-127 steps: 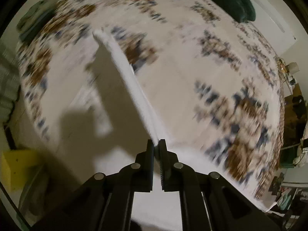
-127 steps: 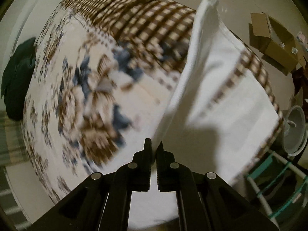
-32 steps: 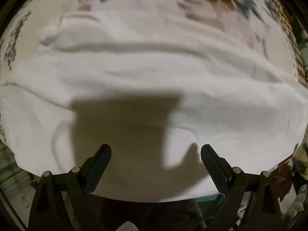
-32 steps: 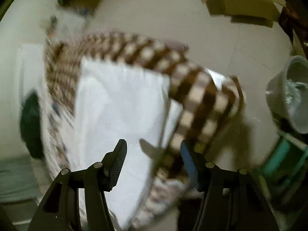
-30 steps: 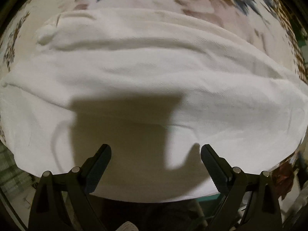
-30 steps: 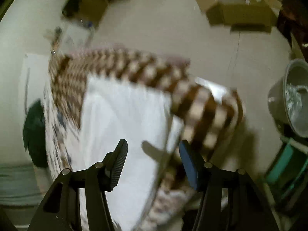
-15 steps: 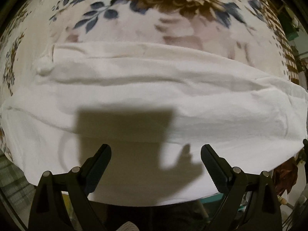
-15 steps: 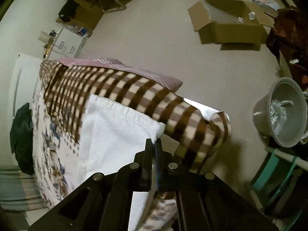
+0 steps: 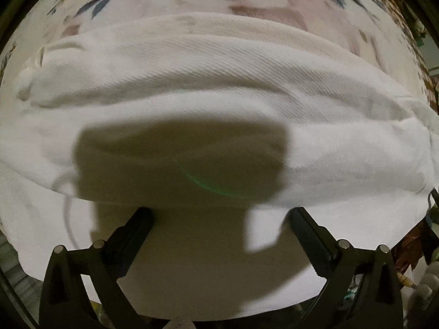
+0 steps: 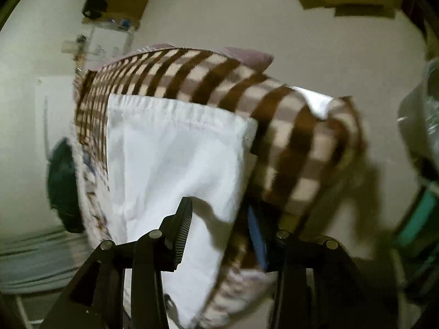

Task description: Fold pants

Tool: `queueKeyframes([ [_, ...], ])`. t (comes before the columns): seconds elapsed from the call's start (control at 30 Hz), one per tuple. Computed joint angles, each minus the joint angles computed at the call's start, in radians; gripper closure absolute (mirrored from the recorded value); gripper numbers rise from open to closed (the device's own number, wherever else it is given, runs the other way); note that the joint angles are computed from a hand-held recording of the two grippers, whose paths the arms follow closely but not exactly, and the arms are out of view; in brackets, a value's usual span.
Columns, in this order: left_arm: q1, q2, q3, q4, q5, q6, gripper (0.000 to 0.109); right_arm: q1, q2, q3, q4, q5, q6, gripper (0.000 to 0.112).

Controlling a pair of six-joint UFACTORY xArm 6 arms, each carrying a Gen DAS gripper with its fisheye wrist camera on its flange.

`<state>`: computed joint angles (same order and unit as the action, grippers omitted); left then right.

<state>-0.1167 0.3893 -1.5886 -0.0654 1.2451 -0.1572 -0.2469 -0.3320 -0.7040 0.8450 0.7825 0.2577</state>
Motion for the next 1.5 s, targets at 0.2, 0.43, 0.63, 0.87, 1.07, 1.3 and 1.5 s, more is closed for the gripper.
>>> queueKeyframes([
  [0.2, 0.012, -0.013, 0.034, -0.005, -0.028, 0.011, 0.006, 0.015, 0.024, 0.051, 0.560, -0.114, -0.426, 0.068],
  [0.43, 0.021, -0.074, 0.054, 0.010, -0.003, -0.032, 0.006, 0.012, 0.120, 0.020, 0.806, -0.069, -0.690, 0.065],
  [0.63, 0.024, -0.085, 0.072, 0.011, -0.015, -0.040, 0.006, 0.026, 0.169, -0.013, 0.821, -0.067, -0.748, 0.068],
  [0.87, 0.070, -0.075, 0.033, -0.058, -0.005, 0.024, 0.006, 0.079, 0.131, -0.038, 0.660, -0.212, -0.553, 0.103],
  [1.07, 0.134, -0.153, 0.067, -0.125, -0.020, 0.063, 0.006, 0.162, 0.016, -0.082, 0.384, -0.275, -0.331, 0.104],
  [1.3, 0.288, -0.284, 0.070, -0.216, 0.072, 0.106, 0.006, 0.389, -0.023, -0.267, -0.113, -0.267, 0.022, 0.104],
  [1.5, 0.444, -0.403, 0.153, -0.235, 0.106, 0.141, 0.006, 0.671, 0.064, -0.413, -0.382, -0.243, 0.221, 0.104],
])
